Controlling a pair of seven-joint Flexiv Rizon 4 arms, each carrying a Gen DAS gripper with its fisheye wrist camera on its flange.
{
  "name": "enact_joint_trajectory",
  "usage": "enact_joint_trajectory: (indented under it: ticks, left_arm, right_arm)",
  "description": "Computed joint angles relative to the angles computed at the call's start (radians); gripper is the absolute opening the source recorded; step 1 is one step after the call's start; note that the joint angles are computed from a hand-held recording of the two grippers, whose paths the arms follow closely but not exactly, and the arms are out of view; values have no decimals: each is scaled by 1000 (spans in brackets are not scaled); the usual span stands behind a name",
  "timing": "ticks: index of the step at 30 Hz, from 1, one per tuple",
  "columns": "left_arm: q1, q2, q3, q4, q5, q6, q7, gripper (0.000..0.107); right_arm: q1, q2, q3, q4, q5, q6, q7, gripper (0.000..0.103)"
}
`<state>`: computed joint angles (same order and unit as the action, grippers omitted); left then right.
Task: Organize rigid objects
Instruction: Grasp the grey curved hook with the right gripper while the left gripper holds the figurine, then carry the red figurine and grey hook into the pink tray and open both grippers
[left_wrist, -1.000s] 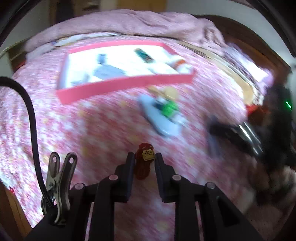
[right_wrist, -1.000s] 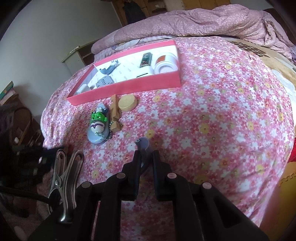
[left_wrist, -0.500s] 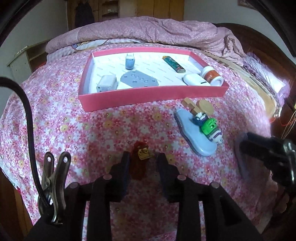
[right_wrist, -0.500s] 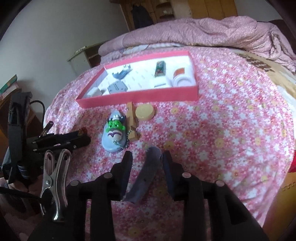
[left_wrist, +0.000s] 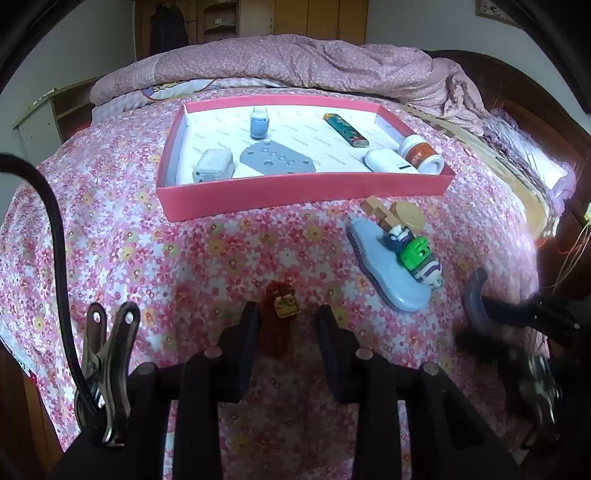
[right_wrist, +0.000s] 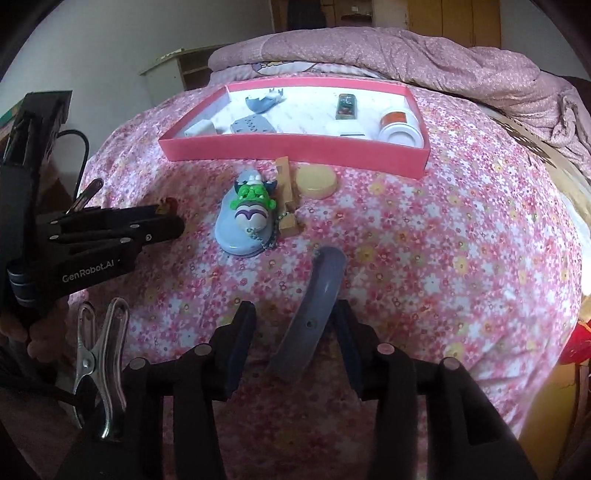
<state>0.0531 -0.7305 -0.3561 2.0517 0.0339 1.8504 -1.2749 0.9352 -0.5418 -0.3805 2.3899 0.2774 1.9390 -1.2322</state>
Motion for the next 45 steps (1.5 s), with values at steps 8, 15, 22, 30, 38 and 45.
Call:
enact_joint_trajectory:
  ticks: [8,15,22,30,38,45]
  left_arm:
    - [60,-7,-57,9,14,6,-23,23]
    - [82,5,-79,2,56,47,-37,23]
    - [96,2,-112,-71,64,21,-28,23]
    - [36,-7,-60,-177,4,-15,-8,23]
    - [27,-51,-73,-283,-72,-85,20,23]
    - [-16,-96,-42,-358,-115,-107,48,23]
  right_arm:
    - [70,-16,-72,13,20,-1,9,19]
    - [-47,6,42,6,6,34,-1,19]
    - [-73,40,49,-18,6,45,-66,19]
    - [-190,61,107,-90,-33,31,-90,19]
    - [-325,49,194,-156,-86,28,-68,19]
    - [-385,29,237,-184,-116,22,-27,19]
